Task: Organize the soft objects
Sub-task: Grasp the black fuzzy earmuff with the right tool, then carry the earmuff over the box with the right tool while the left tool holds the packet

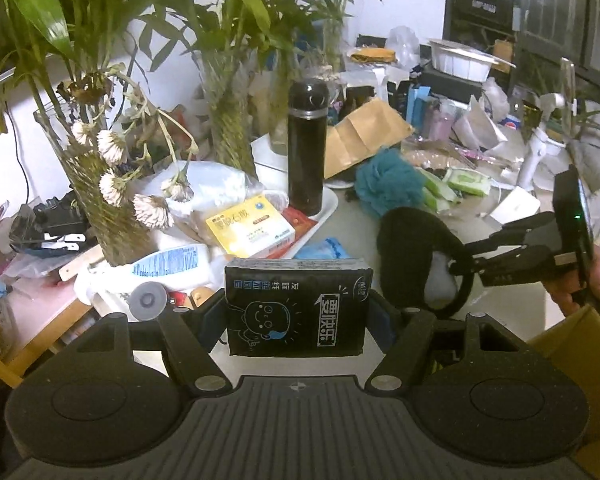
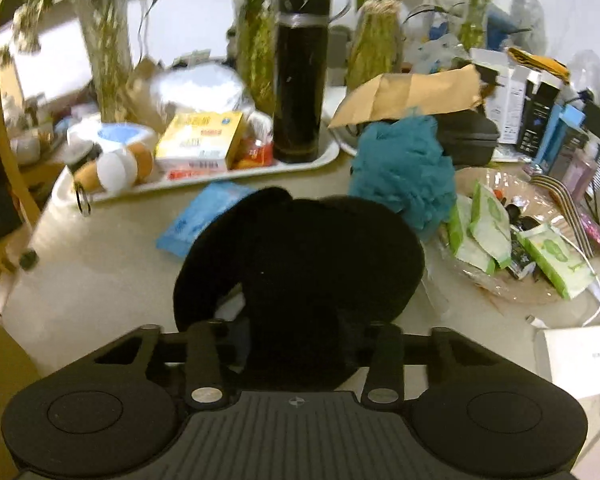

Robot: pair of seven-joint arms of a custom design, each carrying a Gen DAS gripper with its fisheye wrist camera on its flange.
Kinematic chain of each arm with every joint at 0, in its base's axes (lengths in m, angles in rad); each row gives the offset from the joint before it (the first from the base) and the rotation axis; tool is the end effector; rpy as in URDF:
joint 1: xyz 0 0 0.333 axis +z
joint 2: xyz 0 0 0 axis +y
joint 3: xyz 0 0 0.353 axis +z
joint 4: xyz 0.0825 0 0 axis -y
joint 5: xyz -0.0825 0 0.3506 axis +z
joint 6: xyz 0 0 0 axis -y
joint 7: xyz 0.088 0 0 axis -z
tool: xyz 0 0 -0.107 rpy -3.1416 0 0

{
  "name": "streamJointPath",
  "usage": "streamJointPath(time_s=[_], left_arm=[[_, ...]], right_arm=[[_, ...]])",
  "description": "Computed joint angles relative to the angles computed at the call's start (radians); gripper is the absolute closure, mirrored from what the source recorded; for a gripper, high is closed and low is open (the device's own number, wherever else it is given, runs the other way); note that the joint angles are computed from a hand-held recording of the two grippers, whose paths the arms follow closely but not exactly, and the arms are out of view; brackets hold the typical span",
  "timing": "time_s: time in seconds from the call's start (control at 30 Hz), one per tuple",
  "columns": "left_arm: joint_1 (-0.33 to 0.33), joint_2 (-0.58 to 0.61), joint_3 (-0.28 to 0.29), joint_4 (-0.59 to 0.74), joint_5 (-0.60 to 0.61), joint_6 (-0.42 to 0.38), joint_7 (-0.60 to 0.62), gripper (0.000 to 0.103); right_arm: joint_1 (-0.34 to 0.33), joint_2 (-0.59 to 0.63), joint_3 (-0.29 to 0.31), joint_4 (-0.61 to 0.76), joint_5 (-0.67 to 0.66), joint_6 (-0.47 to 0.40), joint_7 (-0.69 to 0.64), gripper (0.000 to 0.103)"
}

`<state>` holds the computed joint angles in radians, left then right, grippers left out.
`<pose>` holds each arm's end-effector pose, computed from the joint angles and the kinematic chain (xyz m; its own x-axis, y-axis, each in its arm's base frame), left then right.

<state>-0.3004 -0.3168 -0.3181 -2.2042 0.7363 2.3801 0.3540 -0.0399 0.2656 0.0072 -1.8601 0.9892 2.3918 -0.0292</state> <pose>0.3677 -0.2777 0.6057 0.1711 -0.9849 -0.0248 -0.6639 -0.0967 -0.7415 0.6287 -0.0138 0.4606 0.7835 -0.6214 0.0023 -0.4354 -0.5516 -0.7115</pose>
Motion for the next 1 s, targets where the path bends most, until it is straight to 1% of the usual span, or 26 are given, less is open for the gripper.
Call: streamJointPath(time_s=[0.1,0.2,0.27,0.4,0.47,0.6,0.83,1.0], left_arm=[[0.001,-0.007,-0.007,-0.005,0.010,-0.006,-0.012,0.033],[0.002,-0.007,-0.026,0.001,0.039,-0.032,-0.025,0.033],[-0.004,-0.007,-0.031,0.006,0.053,-0.045,-0.019,0.033],[-0.013,-0.013,-0.031,0.007,0.060,-0.044,-0.023,0.033],[-0.017,-0.018,-0.027,0.006,0.053,-0.038,-0.021,0.033],[-0.027,-0.028,-0.021,0.007,0.030,-0.030,-0.001,0.033],[-0.048,-0.048,-0.015,-0.003,-0.016,0.036,0.043,0.033],[-0.077,-0.044,-0.006,-0.002,-0.082,0.084,0.109,0.033]], right_arm=[[-0.016,-0.014,-0.001,-0.004,0.057,-0.002,-0.003,0.081],[-0.024,-0.016,-0.006,0.010,0.088,-0.012,0.021,0.087],[-0.032,-0.016,-0.010,0.023,0.106,-0.023,0.045,0.088],[-0.053,-0.024,-0.015,0.041,0.153,-0.053,0.063,0.089],[-0.063,-0.038,-0.017,0.042,0.185,-0.065,0.052,0.090],[-0.068,-0.087,-0.027,0.021,0.225,-0.066,-0.023,0.090],[-0.079,-0.200,-0.073,-0.039,0.246,-0.147,-0.118,0.090],[-0.083,-0.281,-0.119,-0.085,0.247,-0.221,-0.123,0.090]])
